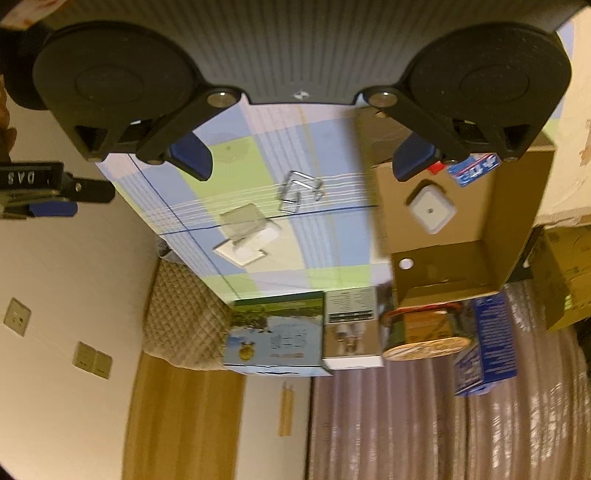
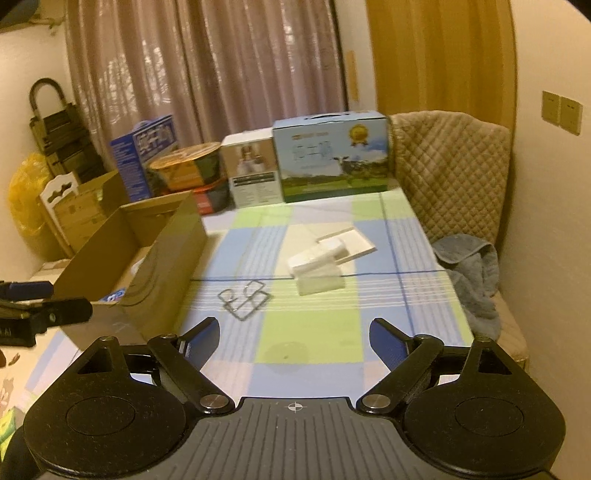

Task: Organize rigid objects
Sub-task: 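Move both tools back over the table objects, then grasp the bent metal wire hook with the left gripper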

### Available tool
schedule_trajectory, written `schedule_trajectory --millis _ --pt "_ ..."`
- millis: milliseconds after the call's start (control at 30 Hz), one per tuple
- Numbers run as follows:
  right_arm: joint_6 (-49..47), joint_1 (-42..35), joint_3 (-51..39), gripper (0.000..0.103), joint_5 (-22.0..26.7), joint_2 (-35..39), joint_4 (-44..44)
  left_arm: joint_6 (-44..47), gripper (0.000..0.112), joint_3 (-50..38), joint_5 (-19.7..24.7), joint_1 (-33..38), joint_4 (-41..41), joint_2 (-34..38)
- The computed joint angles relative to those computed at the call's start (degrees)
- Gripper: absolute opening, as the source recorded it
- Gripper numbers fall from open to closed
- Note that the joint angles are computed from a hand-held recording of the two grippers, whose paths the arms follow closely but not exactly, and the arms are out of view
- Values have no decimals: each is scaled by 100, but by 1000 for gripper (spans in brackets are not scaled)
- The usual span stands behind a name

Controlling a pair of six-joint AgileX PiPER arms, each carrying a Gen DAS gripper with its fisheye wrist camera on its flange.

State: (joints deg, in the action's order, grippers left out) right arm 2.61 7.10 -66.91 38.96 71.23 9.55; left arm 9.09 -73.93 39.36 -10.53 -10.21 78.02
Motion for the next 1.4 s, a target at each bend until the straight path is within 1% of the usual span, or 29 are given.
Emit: schedule_trajectory --millis 167,300,433,533,667,800,900,967,1067,1233,1400 --pt "-475 -422 -29 86 -3 137 396 -259 102 18 -328 -484 346 319" --pt "-901 -747 -50 86 -52 327 728 -396 102 31 -650 -729 517 631" --pt "-1304 -992 -132 86 -152 617 985 -803 102 -66 -989 -957 925 1083" --pt "-1564 -1111 -271 86 -227 902 1102 -1488 102 -210 -1195 -1093 1493 1490" --pt "-1960 -1253 -529 85 -311 1367 1322 -2737 102 -511 -1366 -1252 2518 2146" --pt "-2335 -1339 -829 85 -389 1883 1510 -3875 102 -901 -1353 -1345 3447 2801" --pt "-2681 -1392 -1071 85 -456 2318 1707 -4549 102 -1184 -1346 -1356 4035 3238" --pt "-2987 -1449 -1230 85 -474 2622 1954 -4874 102 -1362 -1391 -1326 4274 3494" --pt "-3405 -1480 -1385 85 -625 3020 2255 -5249 102 -1637 -1366 -1303 4570 3819" --pt "-4382 -1504 -1598 84 -833 3724 3100 -5876 102 -1987 -1389 -1305 5184 4280" --pt "-5091 -1447 -1831 83 -963 4261 3677 -5856 102 -2259 -1495 -1202 5113 4643"
